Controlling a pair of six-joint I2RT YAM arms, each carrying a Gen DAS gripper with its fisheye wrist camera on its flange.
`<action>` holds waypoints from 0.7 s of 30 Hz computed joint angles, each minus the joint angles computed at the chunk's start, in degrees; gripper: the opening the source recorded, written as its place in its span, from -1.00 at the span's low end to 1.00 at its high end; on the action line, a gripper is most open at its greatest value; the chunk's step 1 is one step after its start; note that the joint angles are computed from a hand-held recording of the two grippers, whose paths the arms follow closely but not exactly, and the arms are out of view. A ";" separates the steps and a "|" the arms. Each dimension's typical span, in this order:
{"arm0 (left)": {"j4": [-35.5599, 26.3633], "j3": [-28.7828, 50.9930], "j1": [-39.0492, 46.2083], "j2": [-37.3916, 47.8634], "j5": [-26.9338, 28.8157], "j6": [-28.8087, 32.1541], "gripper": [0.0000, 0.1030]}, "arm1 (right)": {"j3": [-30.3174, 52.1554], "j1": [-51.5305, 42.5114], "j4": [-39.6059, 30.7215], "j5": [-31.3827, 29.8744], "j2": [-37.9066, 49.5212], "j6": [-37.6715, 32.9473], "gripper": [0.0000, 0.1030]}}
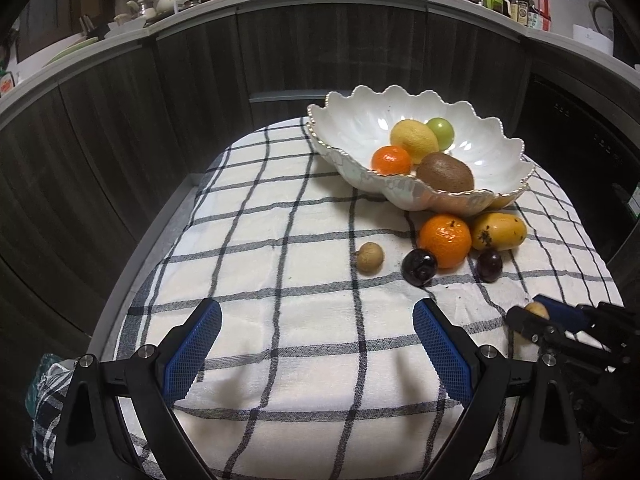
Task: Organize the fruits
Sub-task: 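Move the right gripper to the small brown fruit and close on it, then close the left gripper on a dark plum while the right gripper holds the brown fruit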
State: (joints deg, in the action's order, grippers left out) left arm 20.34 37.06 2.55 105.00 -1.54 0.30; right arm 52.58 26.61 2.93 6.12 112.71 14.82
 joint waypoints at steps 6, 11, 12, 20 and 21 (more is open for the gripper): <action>0.01 -0.12 -2.17 -1.16 0.10 0.33 0.90 | -2.33 -1.78 0.02 -0.82 -3.41 0.84 -0.47; -0.43 -0.18 -3.36 -1.40 0.10 0.54 0.90 | -3.82 -3.10 0.26 -1.51 -4.85 1.17 -0.47; -0.58 -0.15 -3.53 -1.45 0.14 0.55 0.90 | -4.17 -3.27 0.48 -1.59 -5.24 1.21 -0.47; -0.74 0.44 -4.58 -1.31 0.33 0.33 0.90 | -5.34 -3.71 1.56 -0.45 -6.86 0.49 -0.48; -0.63 0.63 -4.61 -1.06 0.42 0.28 0.90 | -5.33 -3.76 1.71 -0.18 -6.90 0.34 -0.48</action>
